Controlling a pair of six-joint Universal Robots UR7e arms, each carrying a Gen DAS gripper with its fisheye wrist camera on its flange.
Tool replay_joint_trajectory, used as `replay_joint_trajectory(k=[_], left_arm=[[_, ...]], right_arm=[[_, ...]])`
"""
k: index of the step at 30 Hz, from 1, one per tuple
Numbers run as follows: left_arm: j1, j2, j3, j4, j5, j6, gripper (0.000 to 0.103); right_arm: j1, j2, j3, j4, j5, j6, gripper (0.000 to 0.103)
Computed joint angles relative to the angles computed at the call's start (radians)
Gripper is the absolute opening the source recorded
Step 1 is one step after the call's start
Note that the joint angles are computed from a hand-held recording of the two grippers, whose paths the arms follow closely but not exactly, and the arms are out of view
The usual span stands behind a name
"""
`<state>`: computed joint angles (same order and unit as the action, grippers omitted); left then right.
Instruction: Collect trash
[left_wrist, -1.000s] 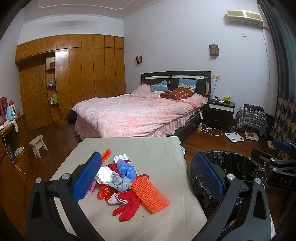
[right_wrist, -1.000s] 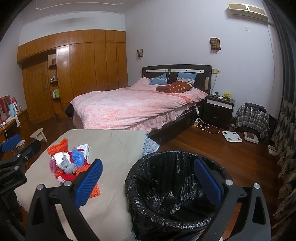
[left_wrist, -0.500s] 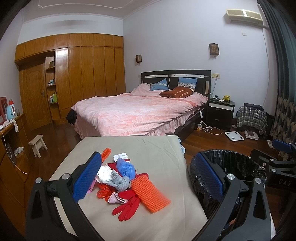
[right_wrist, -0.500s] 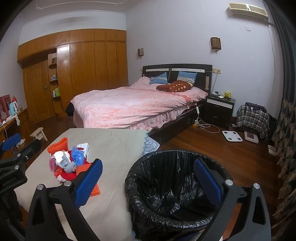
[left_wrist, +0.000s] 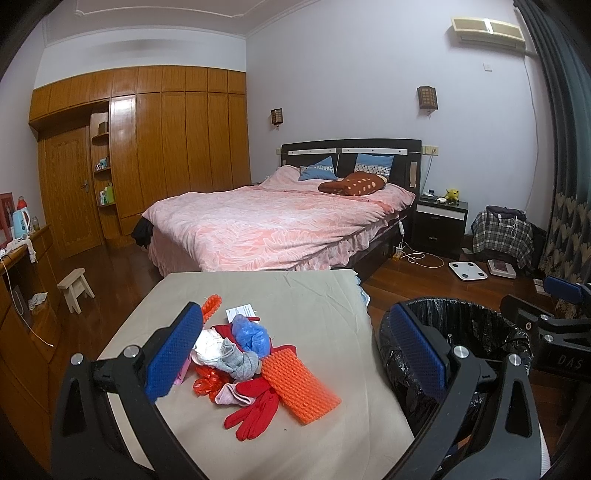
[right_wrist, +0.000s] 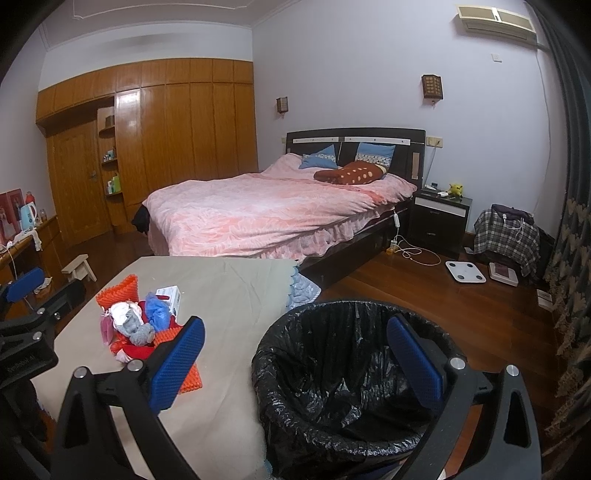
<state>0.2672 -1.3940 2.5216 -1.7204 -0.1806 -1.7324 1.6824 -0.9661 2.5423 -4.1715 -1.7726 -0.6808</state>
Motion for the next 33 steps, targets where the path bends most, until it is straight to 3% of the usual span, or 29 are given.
replay_joint_trajectory(k=[22, 30, 33], left_arm=[[0.003, 0.001, 0.004, 0.005, 0.001, -0.012, 0.098], [0.034, -0.037, 0.03, 0.023, 0.012, -0.021, 0.098], [0.055, -0.074, 0.029, 0.145, 0.02, -0.093, 0.098]], right_arm=[[0.012, 0.019, -0.011, 0.006, -0.002, -0.008, 0.097], [0.039, 0.06, -0.043, 0.03, -0.003, -0.008, 0.097], [0.048, 0.088, -0.068, 0.053, 0.006, -0.003, 0.097]])
